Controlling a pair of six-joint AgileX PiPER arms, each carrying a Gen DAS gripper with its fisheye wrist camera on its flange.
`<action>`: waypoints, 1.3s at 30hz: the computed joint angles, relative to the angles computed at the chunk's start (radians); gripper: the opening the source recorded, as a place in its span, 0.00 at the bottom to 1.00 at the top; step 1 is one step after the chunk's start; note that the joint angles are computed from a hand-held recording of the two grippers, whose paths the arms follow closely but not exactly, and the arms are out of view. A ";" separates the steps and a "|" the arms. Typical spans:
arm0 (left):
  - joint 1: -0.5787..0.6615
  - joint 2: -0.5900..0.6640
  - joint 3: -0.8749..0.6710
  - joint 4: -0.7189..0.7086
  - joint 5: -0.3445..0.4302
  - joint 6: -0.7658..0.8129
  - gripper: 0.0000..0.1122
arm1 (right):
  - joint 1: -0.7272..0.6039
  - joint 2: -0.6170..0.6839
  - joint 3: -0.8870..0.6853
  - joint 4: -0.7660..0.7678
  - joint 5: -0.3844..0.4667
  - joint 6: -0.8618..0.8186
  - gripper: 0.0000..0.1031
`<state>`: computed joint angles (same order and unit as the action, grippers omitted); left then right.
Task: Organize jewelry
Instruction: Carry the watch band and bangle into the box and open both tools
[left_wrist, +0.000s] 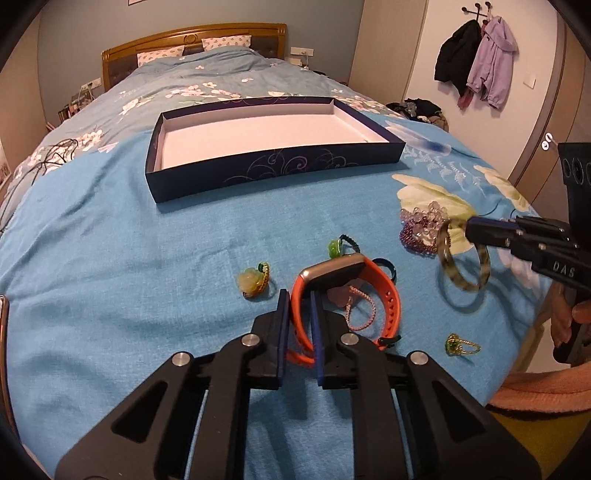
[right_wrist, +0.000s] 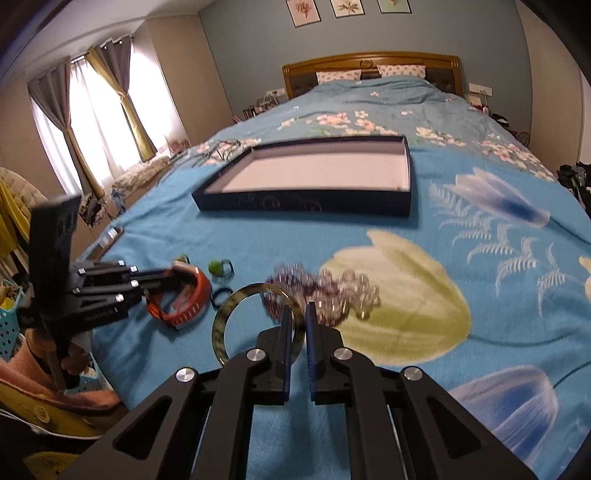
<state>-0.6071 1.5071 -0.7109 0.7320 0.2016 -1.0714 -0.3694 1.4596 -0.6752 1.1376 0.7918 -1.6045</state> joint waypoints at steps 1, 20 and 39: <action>0.009 -0.005 0.000 -0.039 -0.010 0.036 0.10 | 0.001 0.001 -0.015 0.004 0.007 0.003 0.06; 0.293 0.108 -0.421 -0.792 0.072 0.874 0.10 | 0.222 0.360 -0.598 -0.061 -0.111 0.308 0.05; 0.410 0.805 -1.387 -0.817 0.509 0.902 0.10 | 0.407 0.897 -1.467 -0.736 0.040 1.123 0.05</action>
<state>-0.1971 2.3117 -2.0976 -0.0855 0.7109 -0.1693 0.0376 2.3570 -2.1422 0.4016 0.8315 -0.4813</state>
